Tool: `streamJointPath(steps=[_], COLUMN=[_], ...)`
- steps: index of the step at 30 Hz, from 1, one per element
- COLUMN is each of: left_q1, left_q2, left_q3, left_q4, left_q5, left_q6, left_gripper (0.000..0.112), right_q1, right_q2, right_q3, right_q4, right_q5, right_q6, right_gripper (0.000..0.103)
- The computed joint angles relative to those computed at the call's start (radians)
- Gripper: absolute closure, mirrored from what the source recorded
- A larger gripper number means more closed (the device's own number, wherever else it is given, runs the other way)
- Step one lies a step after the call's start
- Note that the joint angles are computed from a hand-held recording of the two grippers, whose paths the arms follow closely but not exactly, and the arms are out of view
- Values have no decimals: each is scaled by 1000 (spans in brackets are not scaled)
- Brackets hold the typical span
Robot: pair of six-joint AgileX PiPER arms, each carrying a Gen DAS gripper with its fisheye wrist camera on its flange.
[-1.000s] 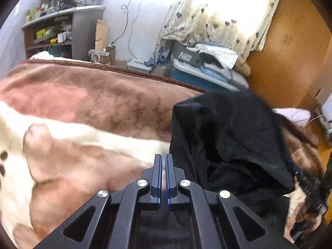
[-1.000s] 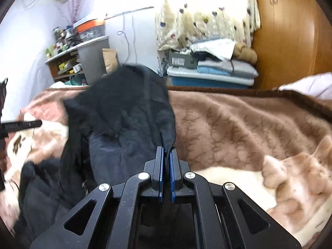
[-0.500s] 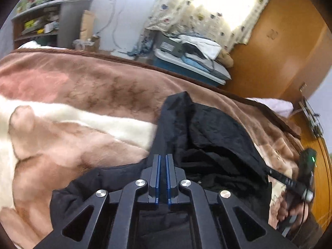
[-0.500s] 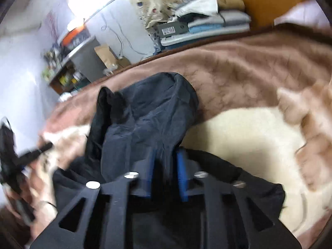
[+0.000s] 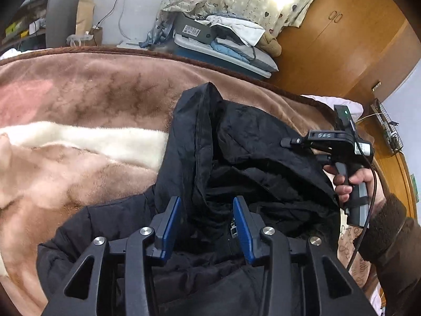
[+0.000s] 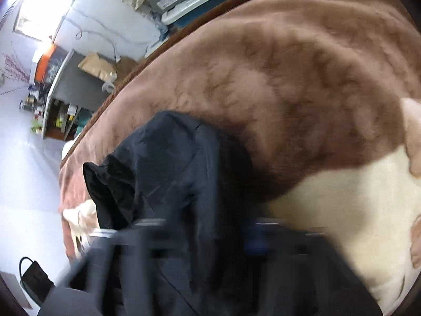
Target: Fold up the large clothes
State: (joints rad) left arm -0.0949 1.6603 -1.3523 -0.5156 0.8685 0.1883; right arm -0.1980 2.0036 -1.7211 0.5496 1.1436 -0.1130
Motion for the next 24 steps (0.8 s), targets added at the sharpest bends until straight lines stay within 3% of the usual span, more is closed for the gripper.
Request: streamJointPath(steps=[5, 12, 15, 17, 20, 24], left_q1=[21, 49, 86, 97, 141, 278], left_q2=[-17, -107, -152, -189, -262, -355], left_q3=[-10, 64, 93, 108, 148, 212], left_q4=[-4, -38, -95, -101, -141, -263], left_q5=[-1, -12, 16, 22, 34, 94], left_q6=[-8, -14, 4, -2, 25, 87], left_gripper=[72, 71, 71, 71, 52, 49], right_q1=[77, 211, 278, 303, 413, 589], right_q2=[-55, -388, -530, -623, -793, -995], right_q3=[-22, 305, 419, 482, 603, 755], right_q4=[-49, -35, -56, -25, -122, -352], right_q5=[-29, -267, -319, -308, -344, -374], right_q6=[-50, -267, -331, -386, -385, -276], right_gripper=[97, 98, 98, 98, 98, 98])
